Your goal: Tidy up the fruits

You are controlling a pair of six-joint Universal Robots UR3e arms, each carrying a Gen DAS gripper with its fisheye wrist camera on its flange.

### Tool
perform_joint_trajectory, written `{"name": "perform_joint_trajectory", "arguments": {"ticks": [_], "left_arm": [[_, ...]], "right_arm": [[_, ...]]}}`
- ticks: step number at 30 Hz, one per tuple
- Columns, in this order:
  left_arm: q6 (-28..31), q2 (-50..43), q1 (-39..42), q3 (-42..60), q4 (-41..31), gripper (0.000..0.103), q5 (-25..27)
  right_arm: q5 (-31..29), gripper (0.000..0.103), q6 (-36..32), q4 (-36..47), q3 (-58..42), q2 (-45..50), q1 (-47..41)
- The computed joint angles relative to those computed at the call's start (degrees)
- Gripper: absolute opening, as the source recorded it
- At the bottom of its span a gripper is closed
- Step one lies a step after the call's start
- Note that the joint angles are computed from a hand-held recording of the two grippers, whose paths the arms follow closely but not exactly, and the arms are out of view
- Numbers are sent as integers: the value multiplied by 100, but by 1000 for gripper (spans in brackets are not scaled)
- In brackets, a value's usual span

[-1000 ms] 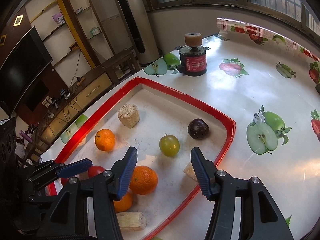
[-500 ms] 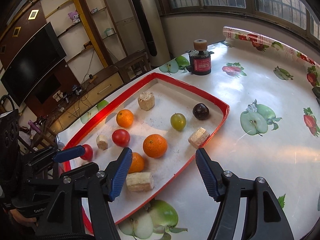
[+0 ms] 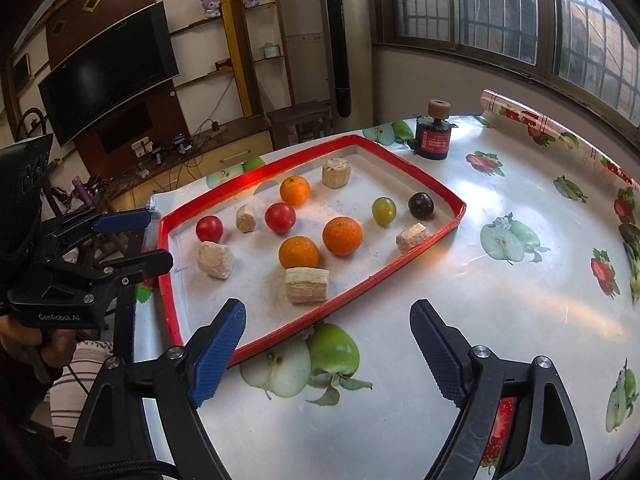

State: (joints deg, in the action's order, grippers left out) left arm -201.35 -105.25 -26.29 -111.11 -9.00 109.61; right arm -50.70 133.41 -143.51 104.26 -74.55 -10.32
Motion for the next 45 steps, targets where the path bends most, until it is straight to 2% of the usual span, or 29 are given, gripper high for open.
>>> {"name": "perform_joint_trajectory", "arguments": {"ticks": [6,13,21,31,38,45], "left_arm": [[23,113,-269,-325,428,82,380],[105,6,-664,-268,559,82,799],[52,21,-754,-224,443,82,885],[-59,48,-922,-138,286,82,1043],[-120,38,-992,-110,199,82,1175],[-203,108,-1005,-231,319,82,1184]], "right_arm": [[552,91,-837,226,802,-701,-364],[1194,99,-1319,142,1920,-1488,-887],[1223,101,-1602,-180,2621,-2053,-1065],[1043,102,-1576,-528,2941,-2064,-1074],[1297,102,-1759,-571,3276,-2453,-1305],[1295,102,-1719,-879,3495,-2591,-1363]]}}
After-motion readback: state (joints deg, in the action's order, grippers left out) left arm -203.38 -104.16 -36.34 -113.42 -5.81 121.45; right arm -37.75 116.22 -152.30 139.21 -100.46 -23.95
